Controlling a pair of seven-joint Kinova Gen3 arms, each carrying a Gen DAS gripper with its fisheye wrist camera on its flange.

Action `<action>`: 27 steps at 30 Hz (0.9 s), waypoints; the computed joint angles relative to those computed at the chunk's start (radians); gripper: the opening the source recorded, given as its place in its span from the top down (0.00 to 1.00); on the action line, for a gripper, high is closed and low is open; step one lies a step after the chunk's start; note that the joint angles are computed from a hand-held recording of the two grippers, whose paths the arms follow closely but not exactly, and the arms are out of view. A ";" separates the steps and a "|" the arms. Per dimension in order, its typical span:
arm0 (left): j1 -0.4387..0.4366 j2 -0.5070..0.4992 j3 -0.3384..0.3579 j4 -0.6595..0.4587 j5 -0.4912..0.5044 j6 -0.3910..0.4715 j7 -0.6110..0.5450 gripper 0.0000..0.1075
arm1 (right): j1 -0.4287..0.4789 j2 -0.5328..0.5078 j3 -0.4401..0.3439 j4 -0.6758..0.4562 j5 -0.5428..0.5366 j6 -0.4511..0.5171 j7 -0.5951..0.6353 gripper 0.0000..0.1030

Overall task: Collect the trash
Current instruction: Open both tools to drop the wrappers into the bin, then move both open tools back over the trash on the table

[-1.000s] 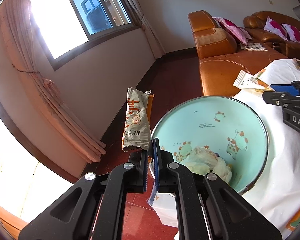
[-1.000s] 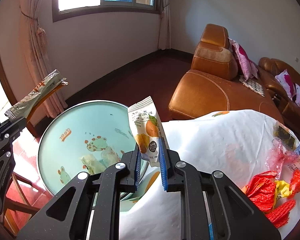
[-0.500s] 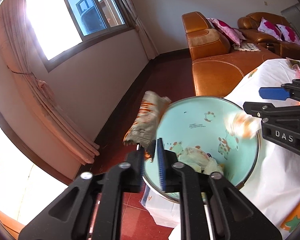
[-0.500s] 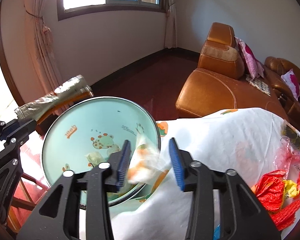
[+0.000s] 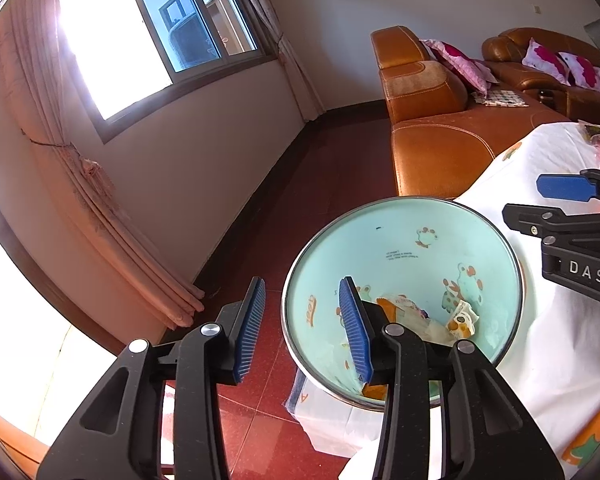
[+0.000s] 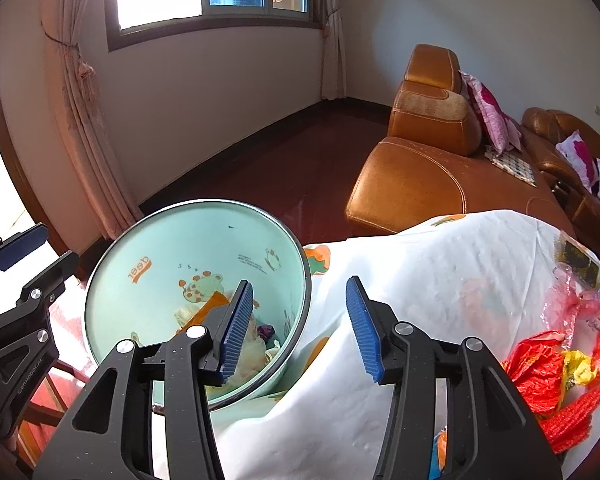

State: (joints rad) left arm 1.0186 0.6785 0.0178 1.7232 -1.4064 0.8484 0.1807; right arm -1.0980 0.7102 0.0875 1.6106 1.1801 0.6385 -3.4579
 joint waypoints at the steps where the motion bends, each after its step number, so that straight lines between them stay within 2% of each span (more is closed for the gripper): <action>1: 0.001 0.000 0.000 -0.001 0.000 0.002 -0.001 0.63 | -0.004 -0.001 0.000 0.001 0.001 0.004 -0.003 0.52; 4: 0.003 -0.001 0.001 -0.001 0.001 0.003 -0.001 0.60 | -0.011 -0.007 -0.001 0.009 0.004 0.015 -0.013 0.51; 7: 0.011 -0.001 -0.001 -0.001 -0.006 0.013 0.007 0.49 | -0.024 -0.020 -0.004 0.029 0.013 0.040 -0.040 0.49; 13: 0.023 -0.008 0.011 0.003 -0.024 0.022 0.010 0.49 | -0.039 -0.061 -0.035 0.082 0.046 0.110 -0.109 0.48; 18: 0.037 -0.008 0.022 -0.003 -0.030 0.037 0.010 0.43 | -0.042 -0.095 -0.082 0.128 0.073 0.191 -0.169 0.46; 20: 0.044 -0.005 0.026 -0.007 -0.029 0.043 0.009 0.35 | -0.040 -0.108 -0.103 0.149 0.077 0.221 -0.198 0.46; 27: 0.062 0.000 0.040 -0.019 -0.031 0.028 -0.007 0.34 | -0.036 -0.133 -0.166 0.221 0.063 0.308 -0.295 0.45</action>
